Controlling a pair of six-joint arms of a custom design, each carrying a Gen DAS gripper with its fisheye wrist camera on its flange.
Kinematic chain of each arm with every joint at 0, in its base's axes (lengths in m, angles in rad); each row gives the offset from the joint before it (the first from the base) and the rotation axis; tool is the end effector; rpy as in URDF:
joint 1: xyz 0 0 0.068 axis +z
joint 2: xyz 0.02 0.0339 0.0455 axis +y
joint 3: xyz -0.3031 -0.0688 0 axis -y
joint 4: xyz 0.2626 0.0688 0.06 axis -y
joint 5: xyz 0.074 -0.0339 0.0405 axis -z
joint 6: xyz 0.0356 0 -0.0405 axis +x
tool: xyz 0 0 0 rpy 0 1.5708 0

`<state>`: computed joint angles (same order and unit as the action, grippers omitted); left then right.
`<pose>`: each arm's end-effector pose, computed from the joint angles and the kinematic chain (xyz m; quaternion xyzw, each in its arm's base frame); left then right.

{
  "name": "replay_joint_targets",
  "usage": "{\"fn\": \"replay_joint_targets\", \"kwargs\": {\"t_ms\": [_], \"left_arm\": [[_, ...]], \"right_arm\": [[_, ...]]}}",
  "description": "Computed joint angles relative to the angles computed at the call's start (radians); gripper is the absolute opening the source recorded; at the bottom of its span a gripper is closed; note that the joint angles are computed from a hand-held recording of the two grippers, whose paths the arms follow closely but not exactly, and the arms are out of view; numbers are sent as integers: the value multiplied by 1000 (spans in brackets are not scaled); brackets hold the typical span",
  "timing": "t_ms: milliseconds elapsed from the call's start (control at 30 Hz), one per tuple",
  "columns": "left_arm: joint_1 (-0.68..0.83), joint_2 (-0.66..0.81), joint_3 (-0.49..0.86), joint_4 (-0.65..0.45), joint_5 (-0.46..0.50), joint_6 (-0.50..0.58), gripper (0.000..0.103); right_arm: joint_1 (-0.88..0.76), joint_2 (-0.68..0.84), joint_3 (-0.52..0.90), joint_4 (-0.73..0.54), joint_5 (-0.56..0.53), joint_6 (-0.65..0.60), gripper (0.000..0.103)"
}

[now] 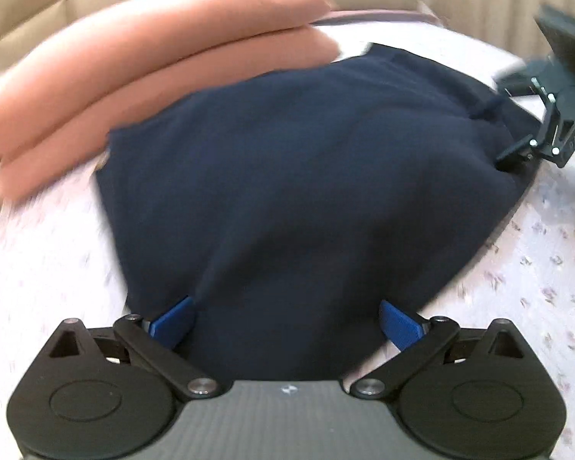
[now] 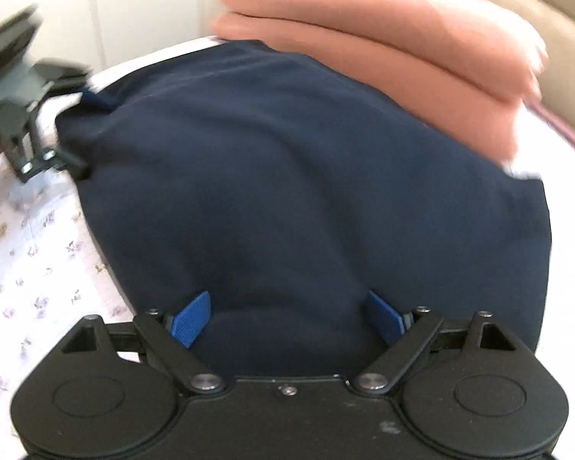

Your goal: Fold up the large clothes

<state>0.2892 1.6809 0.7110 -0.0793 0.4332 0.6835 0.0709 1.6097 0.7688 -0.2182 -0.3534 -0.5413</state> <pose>0.2959 0.0724 0.1399 0.2392 0.9145 -0.0659 0.3197 0.3026 0.0338 0.1670 -0.3294 0.8947 0.1073 0.2819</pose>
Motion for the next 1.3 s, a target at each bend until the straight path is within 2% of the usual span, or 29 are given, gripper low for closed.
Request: {"fn": "replay_joint_targets", "kwargs": {"t_ms": [33, 100, 200, 300, 333, 433, 533, 567, 667, 800, 900, 1033, 1133, 1200, 1233, 1300], "left_arm": [[27, 0, 7, -32, 20, -31, 103], [62, -33, 12, -75, 42, -25, 103], [50, -29, 17, -83, -80, -85, 103], [160, 3, 58, -135, 72, -175, 103], [191, 11, 75, -157, 115, -201, 103], [259, 48, 146, -240, 221, -281, 103], [314, 71, 196, -293, 303, -317, 103], [314, 86, 217, -295, 314, -337, 103], [290, 152, 261, -257, 331, -403, 103], [219, 286, 388, -189, 330, -514, 103], [158, 372, 477, -134, 326, -555, 102], [120, 451, 584, -155, 358, -645, 101], [122, 429, 548, -183, 382, -602, 92], [133, 390, 473, -181, 388, -534, 91], [139, 377, 453, -198, 390, -502, 90], [149, 357, 429, -217, 395, -483, 82]], "right_arm": [[-23, 28, 36, -29, -16, 2, 103], [-36, 19, 28, -38, -11, -17, 103], [4, 18, 2, -23, 68, -52, 103], [-45, 30, 12, -78, 46, -2, 103], [-58, 23, 14, -101, 51, -30, 103], [-24, -17, 14, -159, 156, -119, 103], [1, -1, 116, -317, 219, -80, 102], [2, -16, 126, -322, 213, -67, 102], [12, -70, 125, -256, 180, 25, 103], [84, -83, 119, -143, 164, 229, 103], [167, -58, 118, -73, 208, 337, 103], [278, 14, 115, 39, 321, 554, 103], [311, 66, 149, 36, 344, 688, 103], [312, 54, 122, 61, 339, 727, 103], [318, 49, 102, 81, 348, 718, 103], [341, 40, 82, 91, 377, 674, 103]]}}
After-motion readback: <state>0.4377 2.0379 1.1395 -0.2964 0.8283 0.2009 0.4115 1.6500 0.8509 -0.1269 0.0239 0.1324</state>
